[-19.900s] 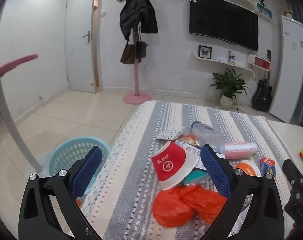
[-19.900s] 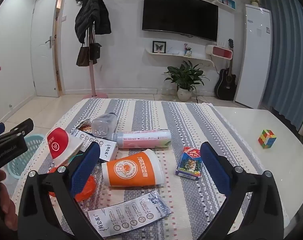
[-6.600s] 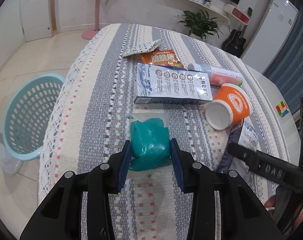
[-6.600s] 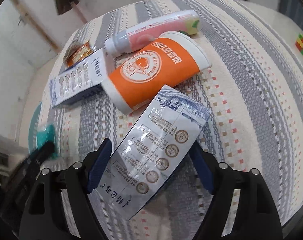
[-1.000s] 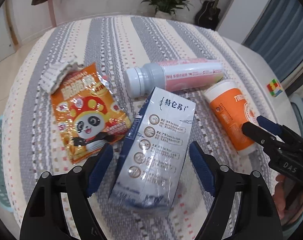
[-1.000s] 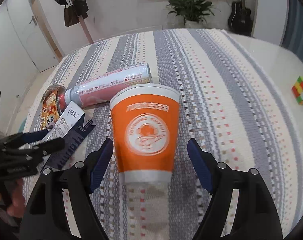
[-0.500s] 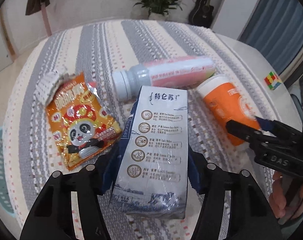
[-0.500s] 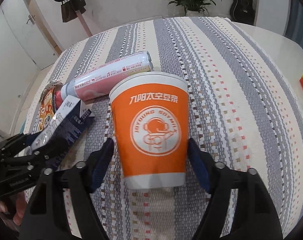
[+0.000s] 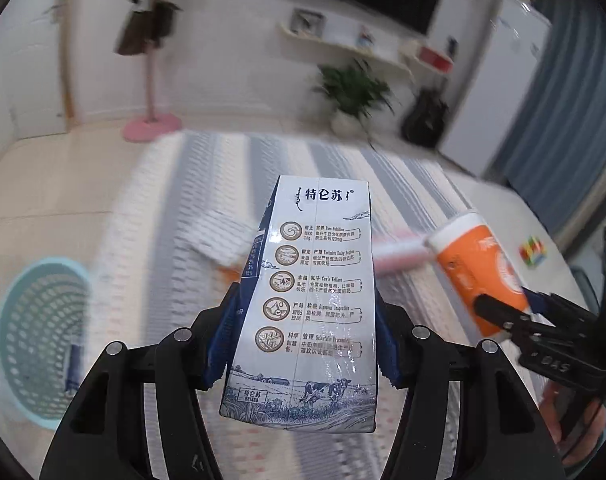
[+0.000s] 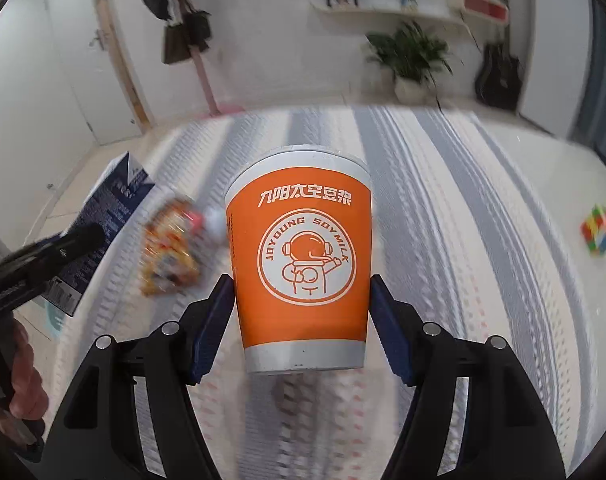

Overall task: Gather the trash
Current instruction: 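Carry box and cup over the blue basket and open both tools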

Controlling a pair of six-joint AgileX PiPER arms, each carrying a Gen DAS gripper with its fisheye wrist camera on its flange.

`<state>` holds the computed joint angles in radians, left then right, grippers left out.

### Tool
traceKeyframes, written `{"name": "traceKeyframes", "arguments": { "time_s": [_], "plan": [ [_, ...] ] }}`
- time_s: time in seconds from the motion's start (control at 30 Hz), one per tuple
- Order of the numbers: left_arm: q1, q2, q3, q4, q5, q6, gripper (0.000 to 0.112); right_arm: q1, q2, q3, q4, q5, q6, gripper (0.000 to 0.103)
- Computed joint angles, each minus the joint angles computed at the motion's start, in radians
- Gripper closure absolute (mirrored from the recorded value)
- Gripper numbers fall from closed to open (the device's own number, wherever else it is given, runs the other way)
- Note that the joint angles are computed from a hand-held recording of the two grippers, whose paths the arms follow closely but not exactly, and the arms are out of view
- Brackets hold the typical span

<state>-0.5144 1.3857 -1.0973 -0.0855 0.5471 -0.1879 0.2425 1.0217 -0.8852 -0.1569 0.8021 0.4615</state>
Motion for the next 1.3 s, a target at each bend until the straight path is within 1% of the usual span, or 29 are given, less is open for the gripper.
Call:
{"name": "traceKeyframes", "arguments": {
  "time_s": [0.03, 0.1, 0.13, 0.2, 0.23, 0.3, 0.33, 0.37, 0.43, 0.5, 0.57, 0.63, 0.7, 0.8, 0.97, 1.07, 1.13, 1.2, 1.23, 1.3],
  "plan": [
    [0.036, -0.038, 0.019, 0.012, -0.010, -0.012, 0.056, 0.065, 0.016, -0.040, -0.053, 0.008, 0.064, 0.039],
    [0.102, -0.083, 0.038, -0.031, -0.016, 0.021, 0.056, 0.165, 0.057, -0.107, -0.130, 0.019, 0.148, 0.039],
    [0.153, -0.111, 0.049, -0.062, -0.016, 0.044, 0.056, 0.193, 0.077, -0.132, -0.149, 0.022, 0.167, 0.039],
    [0.239, -0.151, 0.068, -0.101, -0.018, 0.077, 0.056, 0.298, 0.146, -0.219, -0.212, 0.036, 0.224, 0.039],
    [0.291, -0.169, 0.075, -0.128, -0.014, 0.102, 0.056, 0.337, 0.176, -0.252, -0.221, 0.024, 0.235, 0.039],
    [0.428, -0.188, 0.079, -0.246, 0.017, 0.219, 0.056, 0.399, 0.228, -0.303, -0.223, -0.007, 0.248, 0.039],
    [0.480, -0.193, 0.078, -0.284, 0.031, 0.254, 0.056, 0.432, 0.251, -0.325, -0.241, -0.006, 0.269, 0.039],
    [0.554, -0.196, 0.078, -0.346, 0.052, 0.307, 0.056, 0.488, 0.301, -0.369, -0.286, -0.001, 0.312, 0.039],
    [0.670, -0.194, 0.068, -0.426, 0.096, 0.374, 0.056, 0.548, 0.377, -0.440, -0.311, -0.004, 0.330, 0.039],
    [0.729, -0.194, 0.069, -0.396, 0.096, 0.364, 0.056, 0.593, 0.456, -0.520, -0.335, 0.003, 0.341, 0.039],
    [0.794, -0.171, 0.062, -0.397, 0.107, 0.386, 0.056, 0.623, 0.541, -0.615, -0.339, 0.010, 0.328, 0.039],
    [0.835, -0.145, 0.062, -0.360, 0.097, 0.370, 0.056, 0.642, 0.615, -0.698, -0.338, 0.018, 0.316, 0.039],
    [0.874, -0.108, 0.055, -0.369, 0.104, 0.388, 0.056, 0.658, 0.700, -0.793, -0.334, 0.030, 0.303, 0.039],
    [0.919, -0.051, 0.056, -0.346, 0.096, 0.405, 0.056, 0.674, 0.821, -0.920, -0.321, 0.051, 0.301, 0.039],
    [0.985, 0.049, 0.046, -0.352, 0.104, 0.480, 0.055, 0.682, 1.006, -1.097, -0.264, 0.091, 0.290, 0.039],
    [1.013, 0.101, 0.042, -0.358, 0.110, 0.515, 0.055, 0.669, 1.080, -1.141, -0.207, 0.093, 0.280, 0.038],
    [1.005, 0.126, 0.037, -0.319, 0.107, 0.483, 0.055, 0.662, 1.139, -1.193, -0.177, 0.123, 0.273, 0.038],
    [1.008, 0.150, 0.026, -0.316, 0.116, 0.484, 0.054, 0.653, 1.175, -1.223, -0.165, 0.142, 0.268, 0.036],
    [1.013, 0.164, 0.009, -0.321, 0.132, 0.489, 0.053, 0.647, 1.204, -1.259, -0.151, 0.163, 0.260, 0.036],
    [1.018, 0.157, 0.007, -0.322, 0.141, 0.495, 0.050, 0.641, 1.218, -1.265, -0.118, 0.157, 0.238, 0.036]
  ]
}}
